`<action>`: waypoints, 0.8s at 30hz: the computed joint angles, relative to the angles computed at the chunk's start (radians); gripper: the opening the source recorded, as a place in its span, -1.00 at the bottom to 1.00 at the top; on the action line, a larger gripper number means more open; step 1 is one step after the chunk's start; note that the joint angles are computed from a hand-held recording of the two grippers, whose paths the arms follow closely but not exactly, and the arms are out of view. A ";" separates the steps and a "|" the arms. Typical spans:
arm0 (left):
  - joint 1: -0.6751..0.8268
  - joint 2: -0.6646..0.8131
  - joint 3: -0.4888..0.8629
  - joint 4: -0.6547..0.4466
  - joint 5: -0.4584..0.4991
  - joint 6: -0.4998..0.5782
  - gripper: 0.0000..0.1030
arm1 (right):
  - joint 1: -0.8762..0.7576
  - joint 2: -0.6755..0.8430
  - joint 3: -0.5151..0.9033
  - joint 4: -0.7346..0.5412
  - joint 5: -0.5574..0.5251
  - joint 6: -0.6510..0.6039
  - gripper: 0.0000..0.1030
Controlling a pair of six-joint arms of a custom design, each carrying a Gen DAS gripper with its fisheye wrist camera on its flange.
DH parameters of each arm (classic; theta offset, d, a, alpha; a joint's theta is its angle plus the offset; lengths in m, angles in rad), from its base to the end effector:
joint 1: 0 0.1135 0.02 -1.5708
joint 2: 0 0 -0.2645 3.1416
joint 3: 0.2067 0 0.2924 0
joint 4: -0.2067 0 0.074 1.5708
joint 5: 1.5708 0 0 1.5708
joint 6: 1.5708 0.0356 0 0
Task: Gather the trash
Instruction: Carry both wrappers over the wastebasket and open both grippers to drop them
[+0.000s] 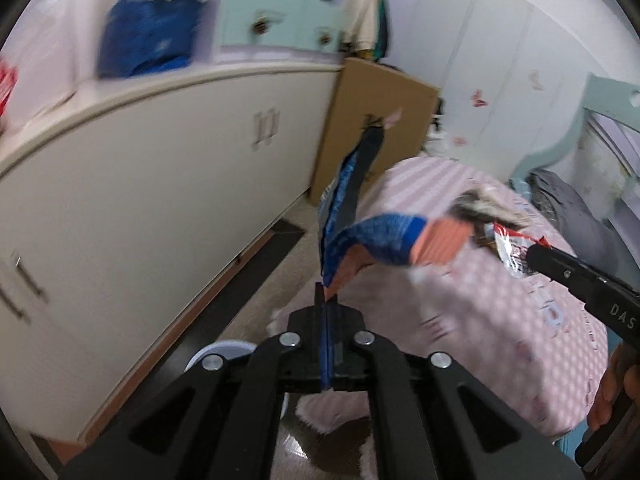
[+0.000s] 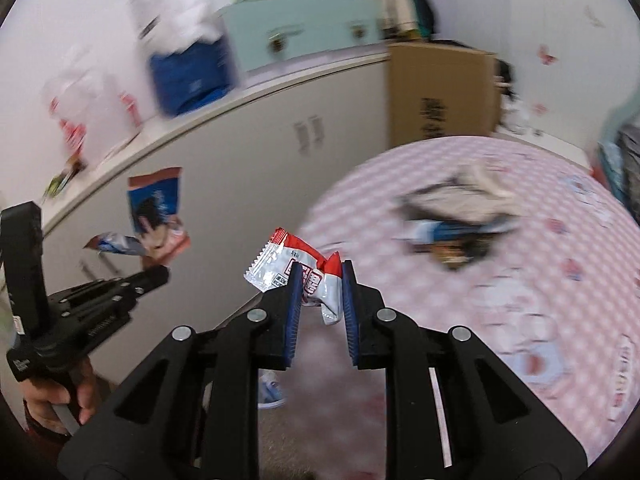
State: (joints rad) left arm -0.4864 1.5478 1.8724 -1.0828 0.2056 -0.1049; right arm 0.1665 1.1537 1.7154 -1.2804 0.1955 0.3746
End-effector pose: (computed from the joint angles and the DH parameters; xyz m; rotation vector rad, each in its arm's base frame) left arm 0.3016 -0.1677 0.4512 0.5523 2.3055 -0.5306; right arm 0.2034 0.0272 0.4868 0.3365 2.2486 0.0609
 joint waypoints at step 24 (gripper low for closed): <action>0.245 0.278 -0.398 0.118 0.057 0.022 -0.97 | 0.246 0.457 -0.332 0.377 -0.078 0.132 -0.63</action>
State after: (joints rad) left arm -0.2419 1.8259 1.4745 -0.9648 0.2627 -0.0826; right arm 0.4121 1.6106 1.3833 -0.9030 0.1173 0.5070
